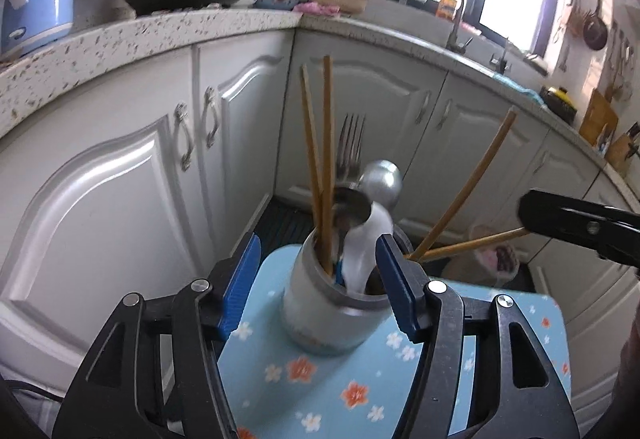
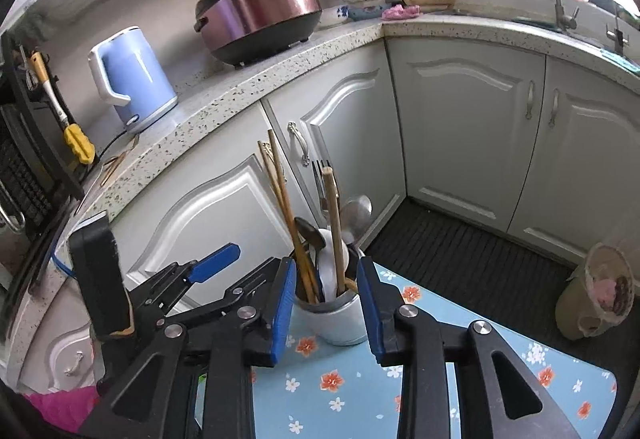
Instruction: Organize utensils
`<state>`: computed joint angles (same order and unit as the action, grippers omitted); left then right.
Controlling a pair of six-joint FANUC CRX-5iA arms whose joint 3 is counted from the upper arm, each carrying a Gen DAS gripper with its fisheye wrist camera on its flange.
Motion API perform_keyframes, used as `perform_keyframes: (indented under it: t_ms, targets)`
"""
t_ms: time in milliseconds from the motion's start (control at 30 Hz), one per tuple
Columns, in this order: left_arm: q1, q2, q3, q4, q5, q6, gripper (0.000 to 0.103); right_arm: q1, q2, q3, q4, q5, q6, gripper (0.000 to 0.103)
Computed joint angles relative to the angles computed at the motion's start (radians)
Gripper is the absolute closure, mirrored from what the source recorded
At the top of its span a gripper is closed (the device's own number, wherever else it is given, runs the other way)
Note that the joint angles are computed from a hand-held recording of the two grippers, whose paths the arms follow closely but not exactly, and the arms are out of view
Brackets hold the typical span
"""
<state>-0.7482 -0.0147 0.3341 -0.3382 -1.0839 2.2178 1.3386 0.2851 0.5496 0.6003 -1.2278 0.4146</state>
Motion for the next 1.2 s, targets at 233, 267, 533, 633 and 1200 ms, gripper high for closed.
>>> perform_keyframes:
  t_ms: [233,267,533,633,1200]
  targets:
    - [-0.008,-0.021,-0.015,0.001,-0.060,0.030,0.043,0.059,-0.004,-0.043,0.106,0.001,-0.054,0.060]
    - [-0.009,-0.023,-0.015,0.002,-0.067,0.030,0.043,0.062,-0.009,-0.051,0.117,0.004,-0.067,0.060]
    - [-0.054,-0.027,0.022,-0.064,-0.138,0.049,0.043,0.119,-0.062,-0.135,0.185,-0.022,-0.162,0.058]
    - [-0.067,-0.019,0.041,-0.075,-0.167,0.045,0.043,0.145,-0.061,-0.161,0.203,-0.069,-0.208,0.048]
    - [-0.148,-0.023,0.071,-0.152,-0.272,0.099,0.043,0.141,0.049,-0.099,0.186,-0.182,-0.312,0.042]
